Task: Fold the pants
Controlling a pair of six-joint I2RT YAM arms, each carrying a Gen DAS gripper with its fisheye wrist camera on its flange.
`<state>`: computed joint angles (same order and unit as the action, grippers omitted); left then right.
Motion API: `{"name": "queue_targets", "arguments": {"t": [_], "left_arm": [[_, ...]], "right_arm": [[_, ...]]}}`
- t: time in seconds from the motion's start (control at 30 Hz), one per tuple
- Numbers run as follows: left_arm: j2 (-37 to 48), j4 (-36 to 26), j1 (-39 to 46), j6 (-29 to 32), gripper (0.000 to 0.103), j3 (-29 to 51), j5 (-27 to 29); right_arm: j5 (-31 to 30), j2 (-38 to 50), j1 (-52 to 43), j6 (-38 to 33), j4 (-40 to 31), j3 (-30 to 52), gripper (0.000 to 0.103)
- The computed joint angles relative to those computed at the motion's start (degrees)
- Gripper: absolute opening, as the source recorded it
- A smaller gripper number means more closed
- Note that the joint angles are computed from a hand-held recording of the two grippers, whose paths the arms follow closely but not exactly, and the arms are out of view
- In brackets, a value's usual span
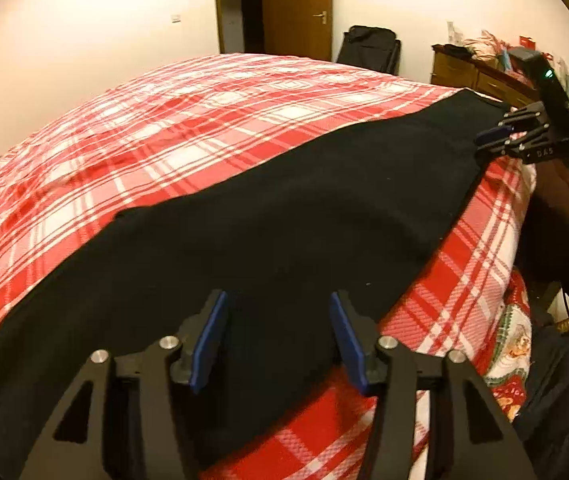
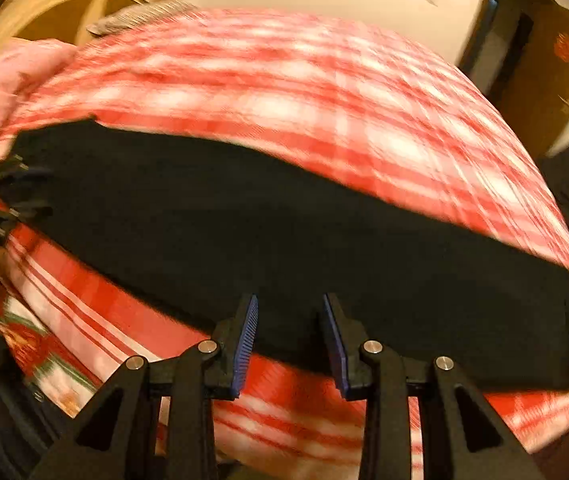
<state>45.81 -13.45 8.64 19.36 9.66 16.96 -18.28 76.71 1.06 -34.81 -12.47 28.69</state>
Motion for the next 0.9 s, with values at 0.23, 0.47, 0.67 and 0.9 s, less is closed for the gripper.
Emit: {"name": "queue_targets", "arguments": {"t": [0.23,0.47,0.67,0.9], "left_arm": [[-3.6,-5.4,10.8,8.0,0.059,-1.5,6.3],[-4.5,-4.0,21.3,8.6,0.073,0.5,4.8],[3.3,0.8,29.4,9.3,0.074,1.9,2.6],[8.9,4.6,37.7,13.7,0.074,2.3,5.2]], "right_arm": [[9.3,4.1,9.6,0.5,1.6,-1.5,0.036],[4.4,4.0,12.6,4.5,5.0,2.9,0.036],[2.0,15.9,19.3,14.8,13.5,11.8,0.036],[-6.1,28.0,28.8,20.0,10.5,24.2,0.037]]}}
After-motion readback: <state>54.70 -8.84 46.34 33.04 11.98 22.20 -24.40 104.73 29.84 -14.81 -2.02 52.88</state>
